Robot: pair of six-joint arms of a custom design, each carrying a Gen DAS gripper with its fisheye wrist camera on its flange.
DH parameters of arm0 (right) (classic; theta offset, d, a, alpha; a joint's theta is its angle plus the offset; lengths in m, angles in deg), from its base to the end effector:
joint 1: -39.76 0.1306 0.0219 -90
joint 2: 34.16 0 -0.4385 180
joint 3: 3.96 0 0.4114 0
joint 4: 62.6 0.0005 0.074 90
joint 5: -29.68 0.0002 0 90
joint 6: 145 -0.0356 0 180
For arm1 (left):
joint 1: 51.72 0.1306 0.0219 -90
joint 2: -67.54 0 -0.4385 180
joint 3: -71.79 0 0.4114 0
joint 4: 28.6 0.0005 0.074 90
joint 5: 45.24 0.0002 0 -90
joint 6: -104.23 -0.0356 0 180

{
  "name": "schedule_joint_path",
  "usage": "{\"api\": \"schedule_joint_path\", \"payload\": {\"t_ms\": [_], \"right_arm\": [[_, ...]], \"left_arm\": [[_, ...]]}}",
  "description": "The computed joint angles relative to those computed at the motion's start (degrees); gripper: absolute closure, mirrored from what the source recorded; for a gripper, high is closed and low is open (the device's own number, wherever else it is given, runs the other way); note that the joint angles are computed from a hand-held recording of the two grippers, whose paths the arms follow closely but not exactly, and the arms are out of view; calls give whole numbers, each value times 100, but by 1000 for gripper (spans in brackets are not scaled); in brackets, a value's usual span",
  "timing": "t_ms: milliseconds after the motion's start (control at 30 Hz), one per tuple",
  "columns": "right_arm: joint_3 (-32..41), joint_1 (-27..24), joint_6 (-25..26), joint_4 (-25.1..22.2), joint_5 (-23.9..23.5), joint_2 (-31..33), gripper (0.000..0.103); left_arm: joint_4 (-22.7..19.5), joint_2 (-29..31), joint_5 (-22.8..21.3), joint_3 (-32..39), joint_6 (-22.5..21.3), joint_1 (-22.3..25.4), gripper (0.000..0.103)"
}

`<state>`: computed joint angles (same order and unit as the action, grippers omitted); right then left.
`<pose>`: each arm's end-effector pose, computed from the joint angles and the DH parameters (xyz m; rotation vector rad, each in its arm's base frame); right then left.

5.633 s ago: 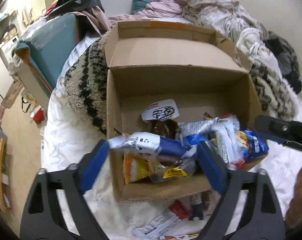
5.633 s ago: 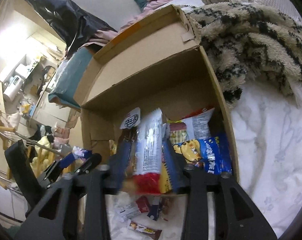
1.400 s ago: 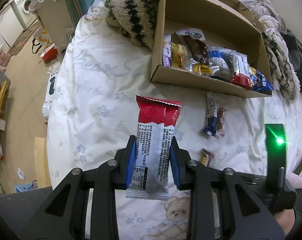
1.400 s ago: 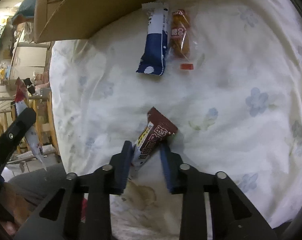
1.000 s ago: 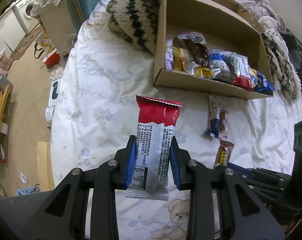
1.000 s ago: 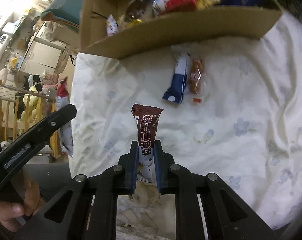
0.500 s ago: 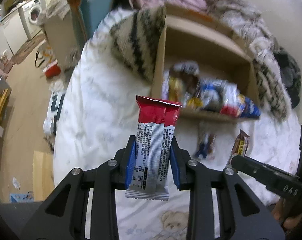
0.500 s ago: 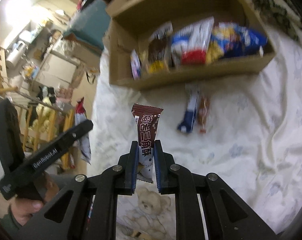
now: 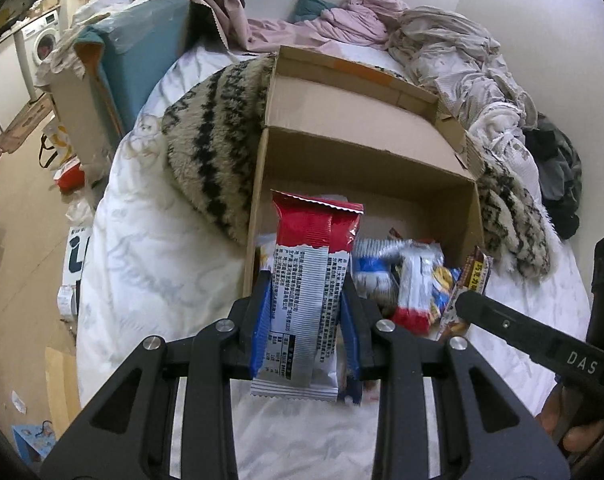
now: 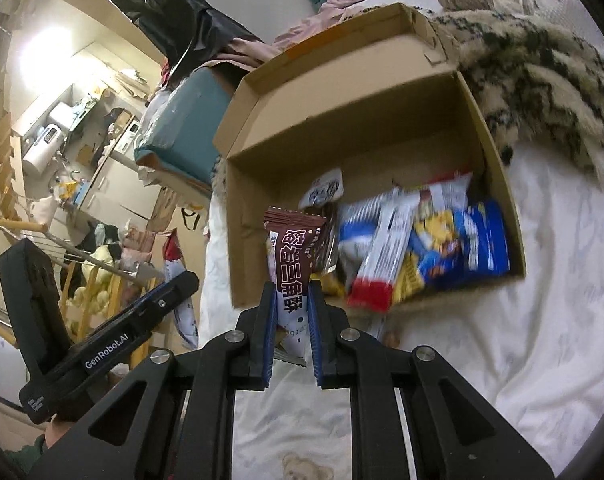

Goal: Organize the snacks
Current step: 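Lower both bars into the box and open both grippers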

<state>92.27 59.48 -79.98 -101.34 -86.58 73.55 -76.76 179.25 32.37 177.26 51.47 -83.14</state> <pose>0.5842 0.2256 0.3849 -0.0970 2.5329 0.8924 0.5637 -0.3360 0.4047 -0.2141 2.4939 -0.2287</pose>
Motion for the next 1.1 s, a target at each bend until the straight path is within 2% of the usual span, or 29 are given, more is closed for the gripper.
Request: {"api": "schedule_joint_path", "payload": {"t_ms": [100, 233, 500, 633, 733, 833, 1000, 1067, 1100], "right_arm": [[257, -40, 154, -156, 76, 204, 88], [462, -50, 59, -131, 59, 452, 88], [588, 1, 218, -267, 208, 667, 87], [600, -6, 146, -267, 369, 702, 87], [621, -36, 39, -261, 306, 751, 87], [605, -41, -6, -200, 207, 762, 87], [541, -47, -79, -97, 235, 733, 84], [506, -65, -161, -57, 196, 724, 84], [481, -77, -183, -22, 188, 714, 84]], "left_arm": [[56, 200, 59, 141, -61, 73, 75], [236, 394, 128, 219, -121, 130, 75], [67, 755, 194, 585, -373, 137, 75], [-71, 788, 200, 611, -251, 136, 75], [-12, 764, 205, 551, -255, 130, 75], [72, 739, 397, 483, -101, 157, 75], [54, 731, 255, 474, -162, 108, 74], [72, 715, 251, 456, -175, 99, 67], [83, 706, 199, 442, -175, 89, 58]]}}
